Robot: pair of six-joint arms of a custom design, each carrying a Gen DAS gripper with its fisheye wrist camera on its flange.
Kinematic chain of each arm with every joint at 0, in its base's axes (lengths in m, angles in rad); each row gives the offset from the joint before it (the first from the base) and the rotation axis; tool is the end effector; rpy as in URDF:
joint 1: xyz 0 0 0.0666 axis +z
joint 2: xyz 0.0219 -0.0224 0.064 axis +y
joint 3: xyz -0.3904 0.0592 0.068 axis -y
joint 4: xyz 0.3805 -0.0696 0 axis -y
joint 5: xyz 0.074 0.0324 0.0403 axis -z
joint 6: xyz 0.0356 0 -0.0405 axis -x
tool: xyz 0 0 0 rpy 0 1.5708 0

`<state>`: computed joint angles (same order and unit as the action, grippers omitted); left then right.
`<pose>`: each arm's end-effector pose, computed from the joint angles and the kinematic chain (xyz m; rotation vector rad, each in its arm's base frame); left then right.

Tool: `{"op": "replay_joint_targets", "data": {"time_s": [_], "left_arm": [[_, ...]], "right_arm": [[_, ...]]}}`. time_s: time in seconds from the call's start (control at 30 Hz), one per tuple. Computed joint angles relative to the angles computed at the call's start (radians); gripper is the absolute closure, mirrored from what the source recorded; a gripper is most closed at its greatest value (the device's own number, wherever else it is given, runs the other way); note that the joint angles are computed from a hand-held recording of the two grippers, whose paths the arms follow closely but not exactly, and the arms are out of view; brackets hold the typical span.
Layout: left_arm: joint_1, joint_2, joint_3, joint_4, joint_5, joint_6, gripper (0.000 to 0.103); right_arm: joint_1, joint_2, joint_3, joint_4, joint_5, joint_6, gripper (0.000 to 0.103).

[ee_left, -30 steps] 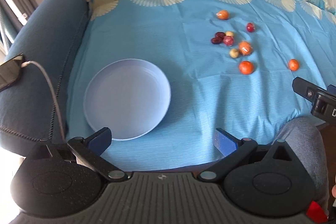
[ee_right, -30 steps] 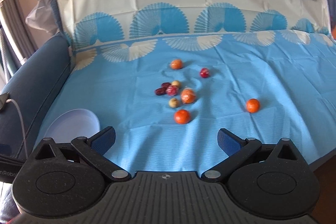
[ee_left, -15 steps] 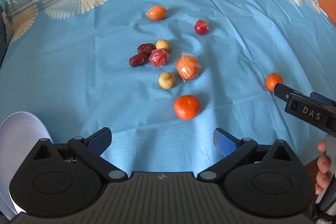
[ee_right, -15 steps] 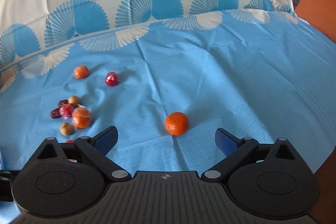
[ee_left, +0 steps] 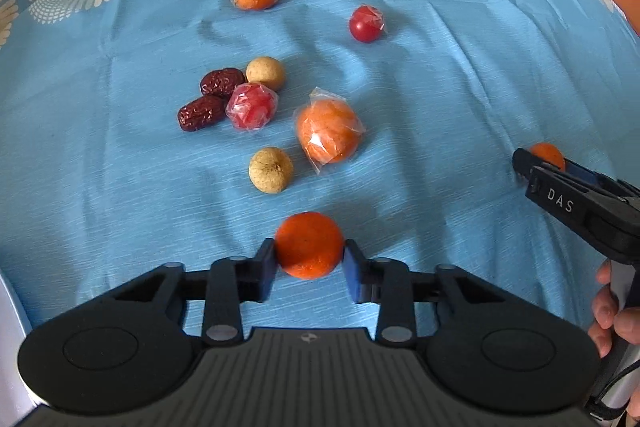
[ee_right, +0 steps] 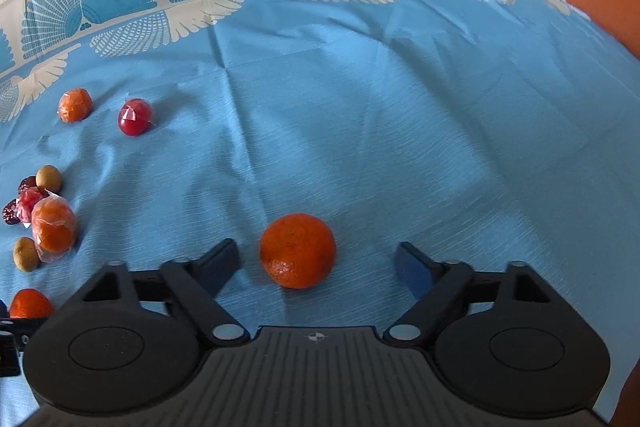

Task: Organize fruits
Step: 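Grasp a mandarin with the left gripper while the right gripper grasps another mandarin, then carry both held mandarins over the pale blue plate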

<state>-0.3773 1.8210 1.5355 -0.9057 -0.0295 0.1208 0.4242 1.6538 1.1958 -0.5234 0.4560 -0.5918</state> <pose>0.5487 -0.2167 0.2830 0.3459 2.7434 -0.0914 0.4824 0.2002 0.2576 0.3711 2.3890 -0.1328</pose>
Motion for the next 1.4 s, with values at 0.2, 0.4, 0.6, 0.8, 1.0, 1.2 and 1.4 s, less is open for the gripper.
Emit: {"op": "replay_joint_targets", "data": {"time_s": [0.2,0.4,0.6,0.8,1.0,1.2,1.4], "left_arm": [[0.008,-0.099,-0.06,0.035,0.013,-0.012,0.065],[0.029,-0.281,-0.138,0.0,-0.02,-0.04,0.065],[0.091,-0.477,-0.212,-0.103,-0.044,-0.043,0.065],[0.18,-0.657,-0.289,-0.186,-0.079,-0.06,0.065],[0.28,-0.822,-0.357,-0.251,-0.085,-0.082,0.065],[0.395,-0.943,-0.427,-0.278,-0.033,-0.118,0.065],[0.503,-0.976,-0.449,-0.278,0.043,-0.148,0.065]], "right_arm": [[0.005,-0.059,-0.016,-0.019,0.004,-0.049,0.067],[0.066,-0.217,-0.063,-0.007,0.036,-0.04,0.067],[0.201,-0.345,-0.079,-0.035,0.035,-0.003,0.067],[0.367,-0.384,-0.026,-0.09,0.028,-0.016,0.066],[0.509,-0.355,0.061,-0.115,-0.02,-0.011,0.066],[0.61,-0.292,0.149,-0.162,-0.043,0.005,0.066],[0.659,-0.261,0.205,-0.212,-0.004,0.029,0.066]]}}
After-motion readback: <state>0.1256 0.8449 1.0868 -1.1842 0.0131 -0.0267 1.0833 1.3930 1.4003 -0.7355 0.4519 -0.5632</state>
